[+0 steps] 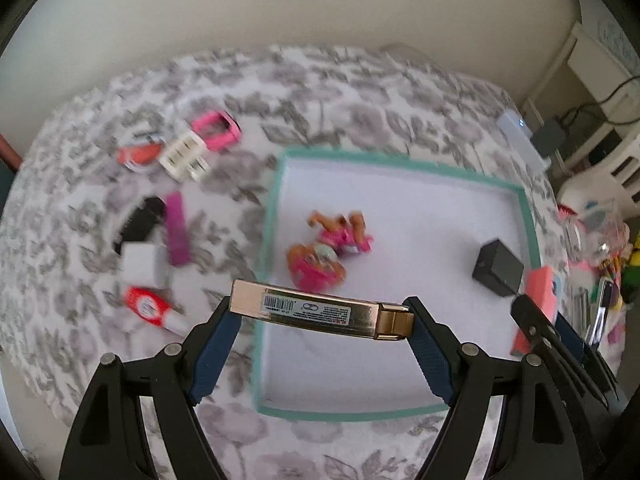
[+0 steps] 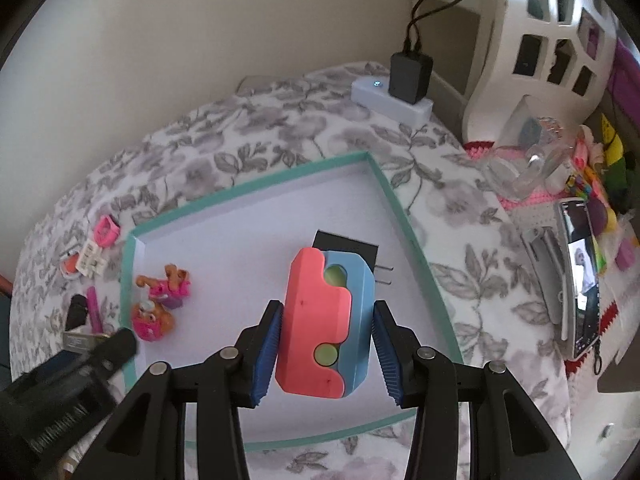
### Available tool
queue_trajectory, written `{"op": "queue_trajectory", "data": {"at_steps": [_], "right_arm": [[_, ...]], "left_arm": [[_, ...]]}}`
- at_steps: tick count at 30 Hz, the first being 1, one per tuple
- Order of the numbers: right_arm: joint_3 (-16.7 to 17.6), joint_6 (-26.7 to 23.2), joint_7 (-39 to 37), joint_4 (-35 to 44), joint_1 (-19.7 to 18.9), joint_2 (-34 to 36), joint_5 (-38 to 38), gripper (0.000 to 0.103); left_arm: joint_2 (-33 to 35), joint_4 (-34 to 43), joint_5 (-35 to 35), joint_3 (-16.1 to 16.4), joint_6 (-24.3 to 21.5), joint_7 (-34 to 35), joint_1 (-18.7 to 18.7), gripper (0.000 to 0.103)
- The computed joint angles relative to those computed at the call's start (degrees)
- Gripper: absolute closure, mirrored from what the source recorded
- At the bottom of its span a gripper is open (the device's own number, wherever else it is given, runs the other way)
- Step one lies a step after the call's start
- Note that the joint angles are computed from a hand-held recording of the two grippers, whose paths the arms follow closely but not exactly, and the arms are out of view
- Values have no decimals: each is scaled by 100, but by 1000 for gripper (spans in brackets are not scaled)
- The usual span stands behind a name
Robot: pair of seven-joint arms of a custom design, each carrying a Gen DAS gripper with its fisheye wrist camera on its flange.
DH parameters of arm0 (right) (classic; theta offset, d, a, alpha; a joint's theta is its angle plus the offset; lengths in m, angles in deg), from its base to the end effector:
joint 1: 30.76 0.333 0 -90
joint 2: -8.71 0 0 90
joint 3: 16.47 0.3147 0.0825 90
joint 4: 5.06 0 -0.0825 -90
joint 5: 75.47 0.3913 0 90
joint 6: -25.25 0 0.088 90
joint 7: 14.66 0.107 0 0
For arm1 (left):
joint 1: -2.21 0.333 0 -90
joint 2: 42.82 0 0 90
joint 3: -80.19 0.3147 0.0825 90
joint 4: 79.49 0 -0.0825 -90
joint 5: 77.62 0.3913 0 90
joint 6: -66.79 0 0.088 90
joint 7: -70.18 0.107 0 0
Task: Organize rigid objects
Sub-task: 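Carry the eraser into the tray and open the right gripper while the left carries the lighter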
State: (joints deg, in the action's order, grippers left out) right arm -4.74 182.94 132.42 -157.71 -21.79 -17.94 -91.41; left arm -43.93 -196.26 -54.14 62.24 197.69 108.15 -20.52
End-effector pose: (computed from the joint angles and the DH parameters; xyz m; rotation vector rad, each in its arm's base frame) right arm 0.3972 0.1626 0.4369 -1.4417 2.1787 -0.4323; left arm 0.4445 -0.3709 0.4753 -1.9303 1.9931 -0.3782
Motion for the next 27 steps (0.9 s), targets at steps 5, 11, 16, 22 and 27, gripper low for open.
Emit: {"op": "queue_trajectory", "data": {"at_steps": [5, 11, 16, 22, 27], "right_arm": [[-157, -102, -249, 165, 209, 429, 202, 55], [-267, -211, -372, 201, 300, 619, 379, 55], [-306, -333, -412, 243, 340, 694, 445, 55], [-242, -352, -312, 276, 285, 660, 287, 54], [-167, -397, -134, 256, 192, 478, 100, 46]], "left_arm": [[233, 62, -149, 3, -124, 215, -55, 20], [366, 19, -401, 49, -41, 454, -75, 20], [510, 80, -478, 78, -137, 536, -101, 20], [485, 50, -549, 104, -49, 540, -96, 20], [341, -46, -572, 102, 81, 548, -81, 16]]}}
